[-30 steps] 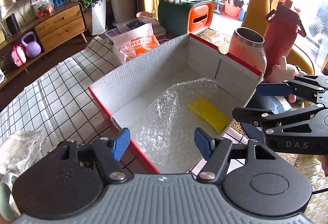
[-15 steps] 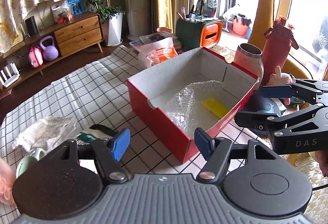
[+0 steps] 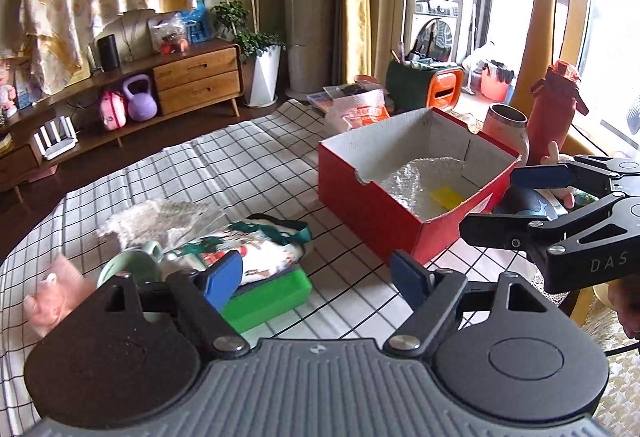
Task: Organize soft objects
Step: 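Move both tools back over the remaining items on the table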
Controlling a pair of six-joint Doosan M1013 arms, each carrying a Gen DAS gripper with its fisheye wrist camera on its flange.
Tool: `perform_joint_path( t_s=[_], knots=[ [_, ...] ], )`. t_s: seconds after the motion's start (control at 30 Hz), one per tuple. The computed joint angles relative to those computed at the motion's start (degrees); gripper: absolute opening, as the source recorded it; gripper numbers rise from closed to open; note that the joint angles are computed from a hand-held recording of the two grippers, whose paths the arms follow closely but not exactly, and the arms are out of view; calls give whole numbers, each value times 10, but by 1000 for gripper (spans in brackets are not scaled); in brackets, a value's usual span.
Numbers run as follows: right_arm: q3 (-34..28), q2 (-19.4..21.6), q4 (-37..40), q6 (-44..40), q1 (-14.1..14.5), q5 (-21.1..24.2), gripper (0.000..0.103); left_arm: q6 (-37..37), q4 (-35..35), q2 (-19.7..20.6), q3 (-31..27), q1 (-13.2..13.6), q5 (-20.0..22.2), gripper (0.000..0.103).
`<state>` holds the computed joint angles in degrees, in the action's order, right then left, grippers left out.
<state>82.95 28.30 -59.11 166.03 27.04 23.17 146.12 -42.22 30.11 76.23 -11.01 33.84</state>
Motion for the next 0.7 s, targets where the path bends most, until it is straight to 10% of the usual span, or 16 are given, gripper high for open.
perform_joint_path(
  t_s=[0.7],
  knots=[
    [-56,53,42,-42,40,-9,103,37,-88,-4,43,81,-47,103]
  ],
)
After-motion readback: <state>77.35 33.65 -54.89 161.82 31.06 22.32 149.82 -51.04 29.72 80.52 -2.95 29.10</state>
